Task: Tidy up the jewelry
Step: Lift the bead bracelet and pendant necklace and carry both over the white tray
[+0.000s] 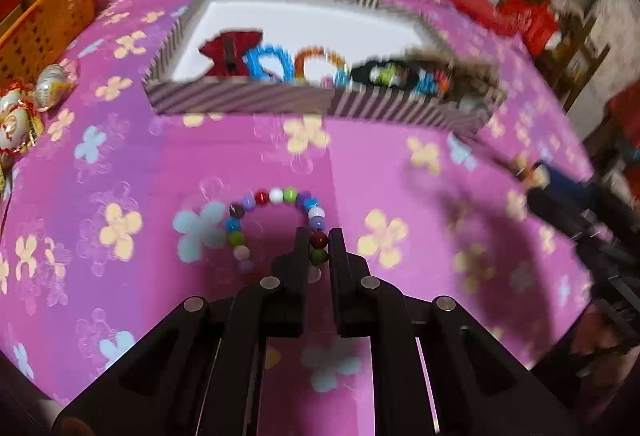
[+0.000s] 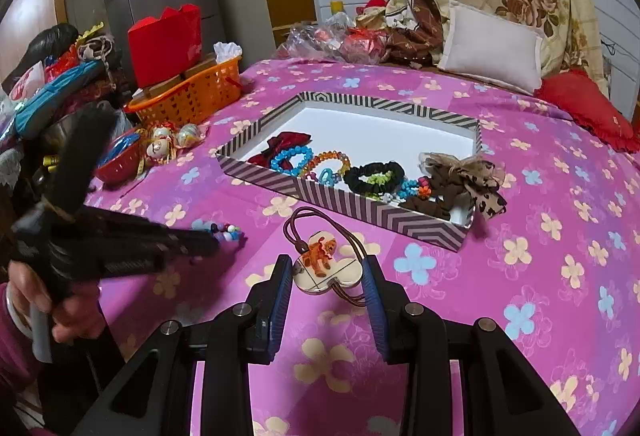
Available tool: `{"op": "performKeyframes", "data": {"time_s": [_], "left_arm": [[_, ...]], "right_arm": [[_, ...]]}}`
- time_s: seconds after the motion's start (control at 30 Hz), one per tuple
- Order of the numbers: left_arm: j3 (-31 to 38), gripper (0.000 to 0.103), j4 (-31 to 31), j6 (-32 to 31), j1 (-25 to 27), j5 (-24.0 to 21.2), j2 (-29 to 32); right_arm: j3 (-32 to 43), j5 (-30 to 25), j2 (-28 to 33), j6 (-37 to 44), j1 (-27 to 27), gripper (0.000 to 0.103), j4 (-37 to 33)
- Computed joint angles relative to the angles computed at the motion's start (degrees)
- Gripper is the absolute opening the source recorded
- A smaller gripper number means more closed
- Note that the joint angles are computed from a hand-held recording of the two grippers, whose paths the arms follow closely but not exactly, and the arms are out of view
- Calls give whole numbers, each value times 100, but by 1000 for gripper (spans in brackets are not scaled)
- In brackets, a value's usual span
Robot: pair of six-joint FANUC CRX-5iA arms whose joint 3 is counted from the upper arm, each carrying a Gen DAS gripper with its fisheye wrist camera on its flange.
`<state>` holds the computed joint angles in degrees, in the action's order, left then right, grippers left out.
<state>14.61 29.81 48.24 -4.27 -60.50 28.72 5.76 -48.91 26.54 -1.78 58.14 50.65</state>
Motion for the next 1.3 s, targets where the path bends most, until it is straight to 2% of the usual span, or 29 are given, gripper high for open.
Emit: {"op": "performKeyframes", "data": {"time_s": [0.33,0.47,0.6,0.8,1.3], "left_arm": [[450,8,450,412,154,-256,63],[529,8,369,538,128,-168,22],[554,8,115,711,24,123,-92],[679,8,38,776,-79,214,-82],[1423,8,-323,1186,-303,143,299]], "right_arm": [[219,-111,67,211,-1,34,-1],[295,-131,81,279,-33,34,20],[419,-175,127,405,-56,34,-6],[581,-252,196,576,-88,34,-33],[697,-230,241,725,-273,34,-9]]}}
